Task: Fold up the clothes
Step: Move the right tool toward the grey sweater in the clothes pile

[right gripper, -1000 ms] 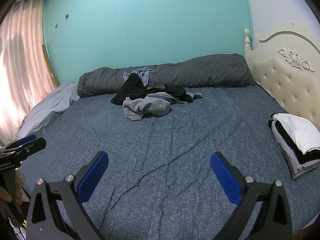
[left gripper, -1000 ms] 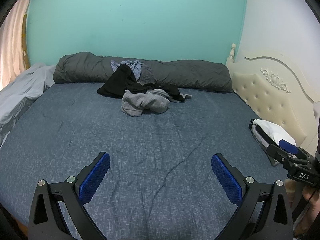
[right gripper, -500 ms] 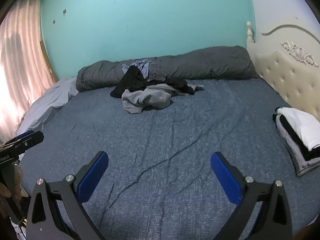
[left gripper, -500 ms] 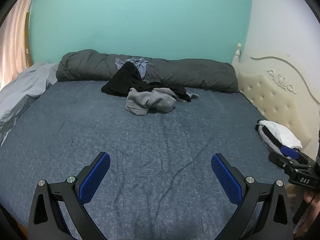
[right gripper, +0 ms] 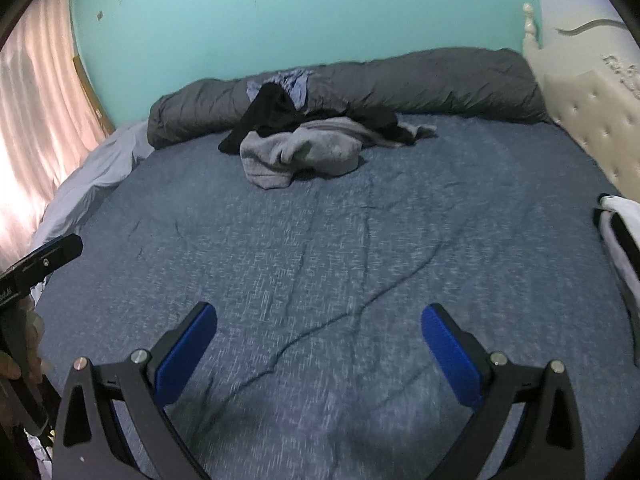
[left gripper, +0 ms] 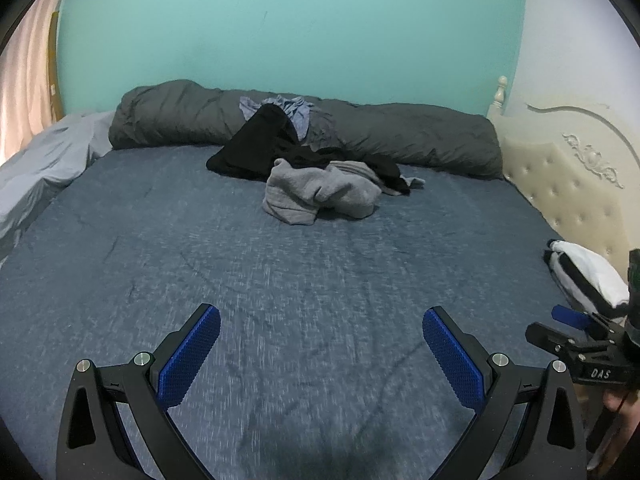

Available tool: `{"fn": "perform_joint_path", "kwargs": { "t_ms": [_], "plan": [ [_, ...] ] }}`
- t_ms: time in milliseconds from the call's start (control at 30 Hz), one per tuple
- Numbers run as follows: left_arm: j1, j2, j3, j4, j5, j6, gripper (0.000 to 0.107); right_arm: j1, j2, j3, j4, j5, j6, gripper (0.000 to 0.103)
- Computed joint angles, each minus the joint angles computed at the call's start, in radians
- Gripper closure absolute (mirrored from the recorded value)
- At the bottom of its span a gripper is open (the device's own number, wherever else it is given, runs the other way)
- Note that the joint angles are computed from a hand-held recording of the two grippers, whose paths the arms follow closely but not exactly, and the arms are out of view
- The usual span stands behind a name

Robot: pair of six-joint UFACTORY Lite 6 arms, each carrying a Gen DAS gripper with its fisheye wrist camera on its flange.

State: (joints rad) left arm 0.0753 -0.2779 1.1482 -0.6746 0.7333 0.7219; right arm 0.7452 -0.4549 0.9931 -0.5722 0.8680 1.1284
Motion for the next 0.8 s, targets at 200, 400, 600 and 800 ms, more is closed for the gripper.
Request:
{"fn": "perform_joint_path", "kwargs": {
  "t_ms": [200,400,600,800],
  "plan": [
    [-0.003,0.229,0.012,-0.147,-0.163,0.153,0.004,-0.248,0.264,0.096,0.107,-0.256,-0.229,0.0],
    [0.028,0.434,0.031,-0.379,-0.237,0.378,0.004,-0.4,0.583,0.334,0.242,-0.386,-0.473,0.0],
    [0.049,0.56,0.045,-0.559,-0.253,0.552,0.004,-0.467,0.912,0.643,0.356,-0.407,-0.665,0.0],
    [0.067,0.634,0.024,-0.718,-0.289,0.699,0.004,-0.503,1.23,1.032,0.41,-0.331,-0.77,0.0]
  ]
}}
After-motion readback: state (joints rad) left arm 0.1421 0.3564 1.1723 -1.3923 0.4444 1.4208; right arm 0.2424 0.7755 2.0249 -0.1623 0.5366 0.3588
